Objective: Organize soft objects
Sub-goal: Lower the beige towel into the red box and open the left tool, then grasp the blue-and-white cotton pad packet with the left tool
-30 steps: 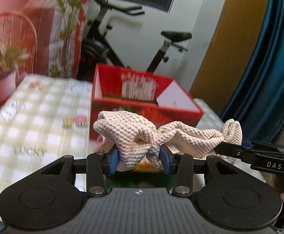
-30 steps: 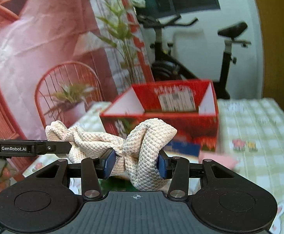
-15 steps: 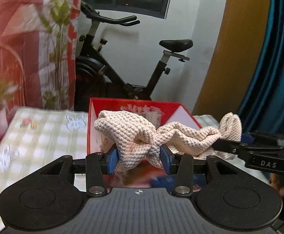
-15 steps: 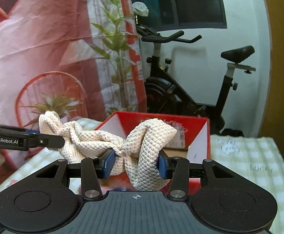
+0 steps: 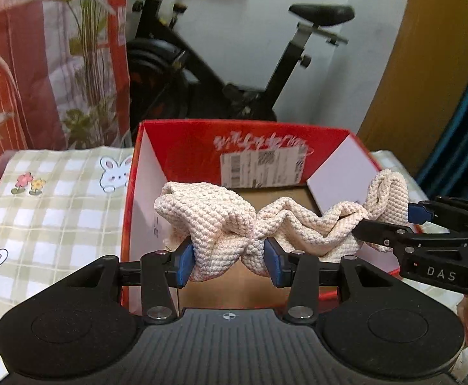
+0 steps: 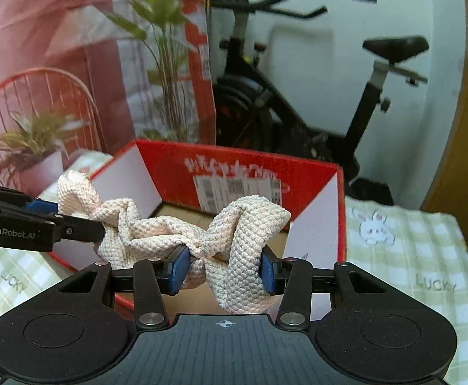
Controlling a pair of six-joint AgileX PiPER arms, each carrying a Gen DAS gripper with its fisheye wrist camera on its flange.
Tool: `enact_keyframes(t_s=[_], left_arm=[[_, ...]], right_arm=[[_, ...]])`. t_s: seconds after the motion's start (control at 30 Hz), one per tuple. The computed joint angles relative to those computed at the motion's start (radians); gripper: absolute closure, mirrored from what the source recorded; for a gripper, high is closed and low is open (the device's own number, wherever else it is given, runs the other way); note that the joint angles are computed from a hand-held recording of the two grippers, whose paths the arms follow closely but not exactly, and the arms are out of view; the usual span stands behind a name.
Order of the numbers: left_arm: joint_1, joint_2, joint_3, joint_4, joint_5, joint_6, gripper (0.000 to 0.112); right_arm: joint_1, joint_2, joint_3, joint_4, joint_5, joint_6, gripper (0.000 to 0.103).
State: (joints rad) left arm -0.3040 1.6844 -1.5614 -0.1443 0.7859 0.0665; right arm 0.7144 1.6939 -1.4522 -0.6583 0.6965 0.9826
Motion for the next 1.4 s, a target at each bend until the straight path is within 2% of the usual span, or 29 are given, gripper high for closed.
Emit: enact_keyframes(t_s=[0.13, 0.23, 0.33, 0.47, 0.67, 1.0, 1.13, 1.3, 1.4], left_arm=[[-0.011, 0.027, -0.014, 0.031, 0.007, -0.002, 0.064], [-0.015, 0.035, -0.020, 0.042, 0.010, -0.007, 0.057], [-0.009, 0.024, -0.007, 0.028, 0.007, 0.019, 0.045], [-0.004, 0.007, 0.005, 0.018, 0.000, 0.028, 0.044], [0.002, -0.067, 0.059, -0.042, -0.001, 0.060, 0.044], [-0.008, -0.217, 0.213, -0.137, 0.000, 0.122, 0.046], [-0.022, -0.256, 0.277, -0.153, -0.013, 0.130, 0.047], [-0.012, -0.280, 0.366, -0.225, -0.033, 0.149, 0.051], [-0.006, -0.286, 0.411, -0.260, -0.035, 0.159, 0.055]], right_arm=[[-0.019, 0.029, -0.010, 0.042, -0.012, -0.024, 0.058], [-0.027, 0.034, -0.002, 0.055, -0.018, -0.037, 0.053], [-0.034, 0.023, 0.020, 0.052, -0.034, -0.021, 0.048], [-0.026, -0.012, 0.060, 0.021, -0.047, 0.013, 0.042], [0.023, -0.086, 0.120, -0.044, -0.054, 0.083, 0.041], [0.173, -0.194, 0.224, -0.143, 0.026, 0.174, 0.040], [0.247, -0.218, 0.283, -0.194, 0.052, 0.277, 0.040], [0.394, -0.249, 0.388, -0.337, 0.099, 0.543, 0.040], [0.476, -0.238, 0.428, -0.362, 0.135, 0.637, 0.040]])
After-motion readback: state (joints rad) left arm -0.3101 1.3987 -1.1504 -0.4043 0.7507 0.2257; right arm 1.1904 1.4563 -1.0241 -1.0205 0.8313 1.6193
